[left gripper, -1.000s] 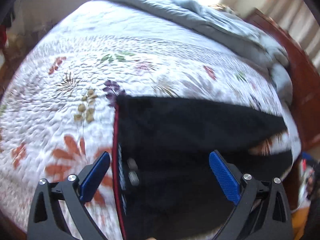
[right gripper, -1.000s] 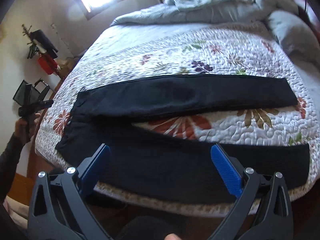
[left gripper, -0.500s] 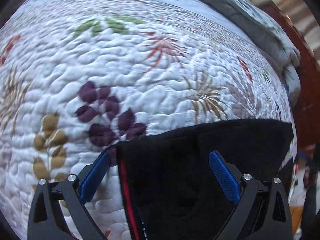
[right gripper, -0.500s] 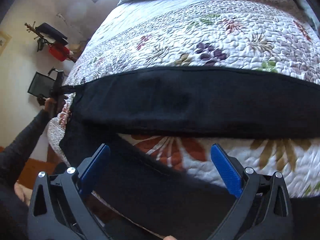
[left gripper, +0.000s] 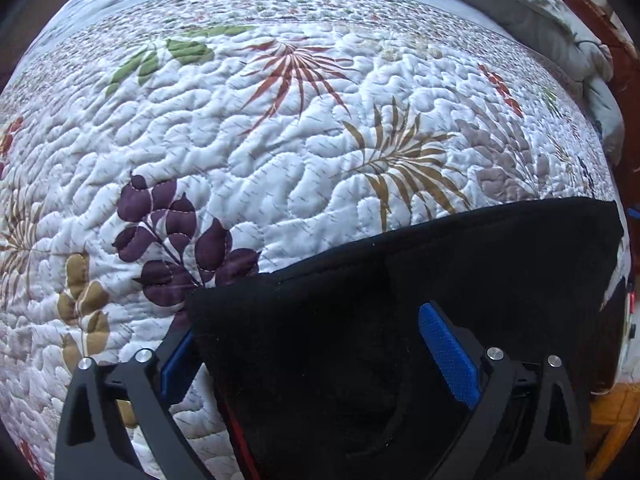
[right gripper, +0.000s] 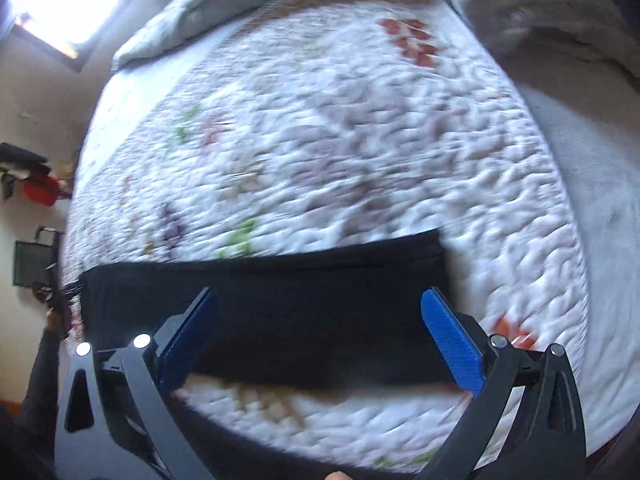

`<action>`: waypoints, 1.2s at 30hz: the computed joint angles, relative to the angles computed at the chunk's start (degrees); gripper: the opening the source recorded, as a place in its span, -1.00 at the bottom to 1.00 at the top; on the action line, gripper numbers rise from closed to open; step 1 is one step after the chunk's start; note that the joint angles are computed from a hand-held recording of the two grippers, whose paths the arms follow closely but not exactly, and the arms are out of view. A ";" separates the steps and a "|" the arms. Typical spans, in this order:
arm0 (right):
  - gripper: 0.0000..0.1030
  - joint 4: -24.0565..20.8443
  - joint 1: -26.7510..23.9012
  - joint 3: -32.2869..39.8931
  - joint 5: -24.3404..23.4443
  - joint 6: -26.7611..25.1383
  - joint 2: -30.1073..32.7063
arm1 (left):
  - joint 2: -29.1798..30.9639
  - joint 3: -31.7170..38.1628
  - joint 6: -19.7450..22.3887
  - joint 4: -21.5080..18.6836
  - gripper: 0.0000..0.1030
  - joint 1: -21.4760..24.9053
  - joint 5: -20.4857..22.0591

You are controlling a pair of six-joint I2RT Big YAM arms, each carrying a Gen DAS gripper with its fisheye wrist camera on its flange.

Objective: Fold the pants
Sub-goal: 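Lower the left tool onto the waistband and close it while the right tool grasps the waistband too, then lift the waistband off the quilt with both tools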

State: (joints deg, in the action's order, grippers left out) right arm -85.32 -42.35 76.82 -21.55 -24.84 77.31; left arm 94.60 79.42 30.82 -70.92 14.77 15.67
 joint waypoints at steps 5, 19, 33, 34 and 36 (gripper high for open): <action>0.95 3.40 -0.78 -0.37 2.75 0.15 5.63 | -0.89 -0.96 -2.10 2.04 0.93 -0.93 -2.12; 0.80 -1.25 -1.62 2.04 -6.50 -7.49 10.96 | 0.74 1.02 -2.46 1.16 0.62 -1.13 -1.88; -0.64 -2.40 2.14 1.92 -4.41 -8.41 8.22 | -2.47 0.45 -3.15 1.65 -0.23 0.68 1.60; -0.65 -2.12 2.44 1.97 -4.22 -8.29 8.01 | -2.72 0.52 -3.09 1.71 -0.25 0.69 1.78; -0.65 -1.99 2.80 2.22 -4.11 -7.82 7.34 | -3.66 0.57 -2.54 1.61 -0.27 1.03 2.14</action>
